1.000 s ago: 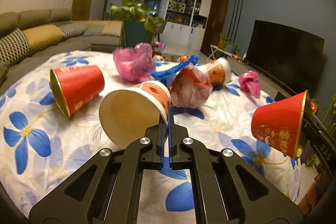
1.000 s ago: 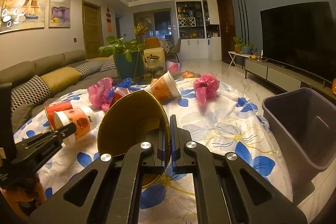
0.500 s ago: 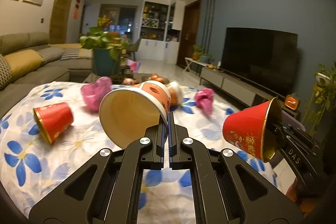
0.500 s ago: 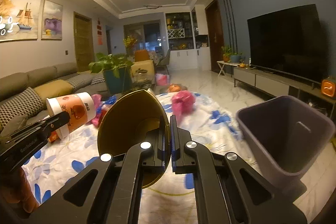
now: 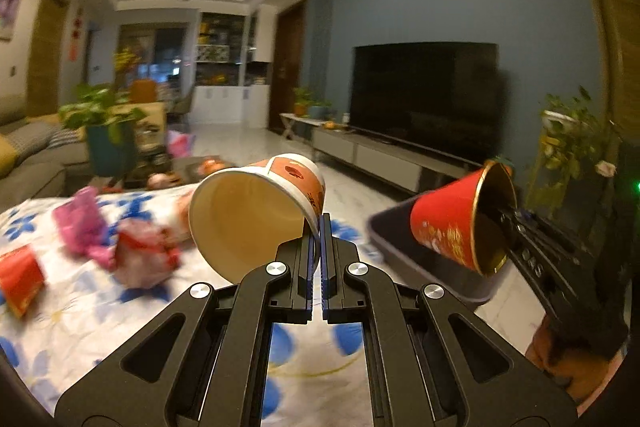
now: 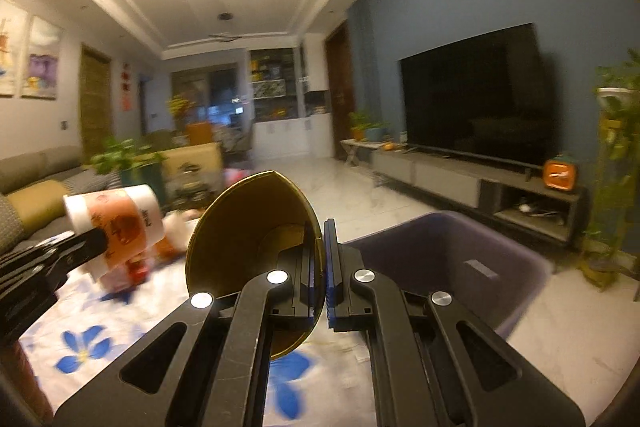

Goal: Collect trash
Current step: 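Carry both held cups over the grey bin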

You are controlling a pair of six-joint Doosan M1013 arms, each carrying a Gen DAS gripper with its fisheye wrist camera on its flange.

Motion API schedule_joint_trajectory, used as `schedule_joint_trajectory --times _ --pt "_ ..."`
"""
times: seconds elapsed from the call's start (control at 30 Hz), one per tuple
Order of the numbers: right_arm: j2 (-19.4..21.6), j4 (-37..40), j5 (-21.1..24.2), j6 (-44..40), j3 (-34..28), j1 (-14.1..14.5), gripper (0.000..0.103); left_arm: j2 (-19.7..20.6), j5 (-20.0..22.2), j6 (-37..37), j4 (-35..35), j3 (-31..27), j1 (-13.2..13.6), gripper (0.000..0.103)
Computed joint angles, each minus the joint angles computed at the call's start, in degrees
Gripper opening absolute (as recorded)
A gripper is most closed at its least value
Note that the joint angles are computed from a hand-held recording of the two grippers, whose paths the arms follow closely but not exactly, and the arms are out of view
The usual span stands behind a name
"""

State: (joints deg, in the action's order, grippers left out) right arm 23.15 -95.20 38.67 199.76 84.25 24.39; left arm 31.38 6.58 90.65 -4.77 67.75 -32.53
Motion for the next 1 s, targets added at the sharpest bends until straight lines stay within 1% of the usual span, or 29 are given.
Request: schedule_joint_trajectory --times 0.07,0.1,0.2,0.33,0.4,0.47,0.57,0.7,1.0 --pt "-0.3 0.3 1.8 0.1 0.4 -0.6 0.005 1.0 0.8 12.7 -11.9 -1.5 -0.5 0.002" --pt "-0.5 0.6 2.9 0.3 0.7 -1.0 0.005 1.9 2.0 18.6 -17.6 -3.0 -0.8 0.002" --pt "-0.9 1.6 4.8 0.4 1.2 -2.1 0.005 3.7 4.5 27.9 -26.8 -6.0 -1.3 0.002" --pt "-0.9 3.0 5.8 -0.2 1.4 -3.2 0.005 6.1 6.2 31.9 -30.0 -9.3 -2.1 0.002" --pt "-0.8 3.8 6.1 -1.0 1.3 -3.6 0.005 7.1 7.6 35.2 -33.5 -10.9 -2.1 0.002" --pt "-0.9 4.2 6.1 -1.1 1.5 -4.0 0.005 8.4 8.8 33.9 -32.1 -12.9 -2.3 0.002" --pt "-0.8 4.7 6.2 -1.1 1.7 -4.4 0.005 9.7 10.7 33.5 -32.0 -14.8 -2.5 0.002" --pt "-0.8 5.3 6.6 -1.6 1.5 -4.5 0.005 11.4 12.6 31.3 -29.9 -17.4 -3.0 0.002" --pt "-0.1 7.8 6.5 -3.6 0.4 -4.8 0.005 14.9 17.3 27.6 -26.8 -23.6 -3.2 0.002"
